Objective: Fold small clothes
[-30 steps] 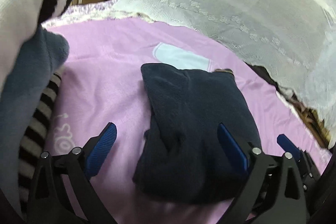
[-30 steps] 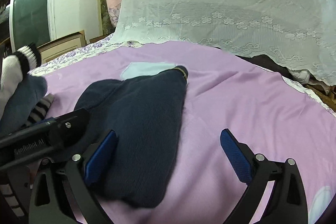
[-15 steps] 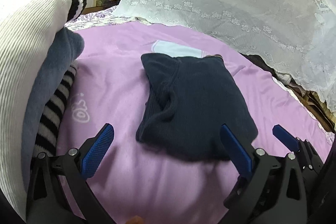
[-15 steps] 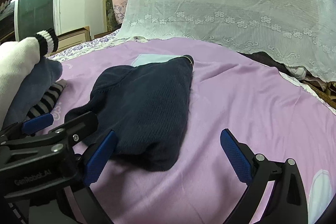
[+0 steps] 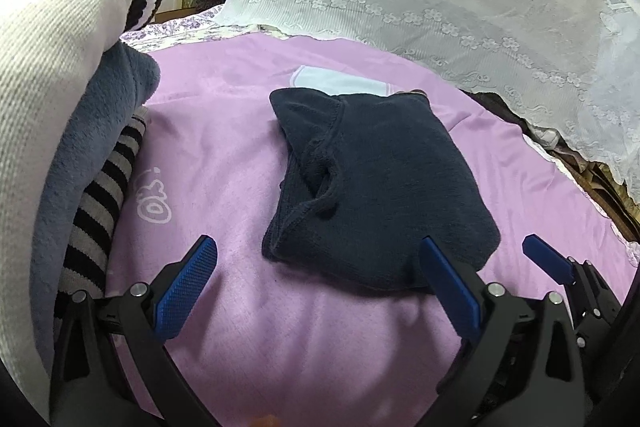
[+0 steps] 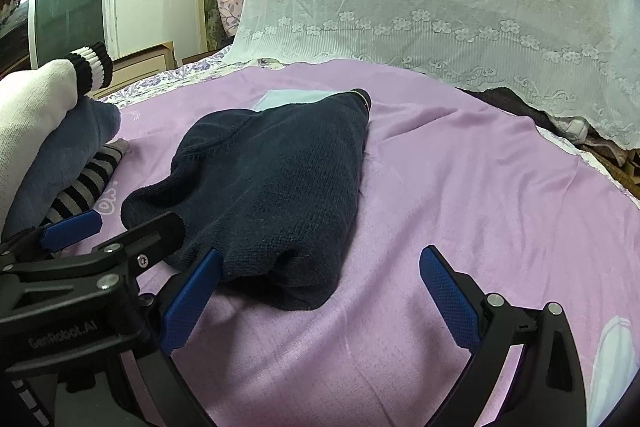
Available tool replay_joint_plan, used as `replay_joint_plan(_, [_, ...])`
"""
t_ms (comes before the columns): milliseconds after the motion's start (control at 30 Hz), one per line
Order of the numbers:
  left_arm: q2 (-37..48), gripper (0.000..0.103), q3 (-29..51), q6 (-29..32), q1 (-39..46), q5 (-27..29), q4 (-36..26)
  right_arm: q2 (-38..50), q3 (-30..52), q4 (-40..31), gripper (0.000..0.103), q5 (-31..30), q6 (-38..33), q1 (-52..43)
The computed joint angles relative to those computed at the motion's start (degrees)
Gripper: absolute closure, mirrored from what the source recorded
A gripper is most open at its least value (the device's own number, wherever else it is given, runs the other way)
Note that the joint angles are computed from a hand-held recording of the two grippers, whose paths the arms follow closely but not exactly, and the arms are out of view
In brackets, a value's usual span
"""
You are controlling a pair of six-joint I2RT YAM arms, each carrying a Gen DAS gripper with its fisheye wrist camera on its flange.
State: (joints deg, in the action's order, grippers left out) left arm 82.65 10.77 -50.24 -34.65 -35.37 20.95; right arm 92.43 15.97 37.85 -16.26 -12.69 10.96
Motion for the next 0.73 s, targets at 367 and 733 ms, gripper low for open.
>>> replay_joint_plan(367, [1.07, 0.004, -0.23, 1.95, 0.15, -1.41, 2.29, 1.1, 1.49, -2.27, 0.003, -3.67, 0.38, -2.15])
replay_joint_plan(733, [1.76, 0.004, 2.29, -1.99, -0.05, -3.72, -4.81, 1.62, 1.73, -2.23, 0.003, -3.15, -0.22, -2.09])
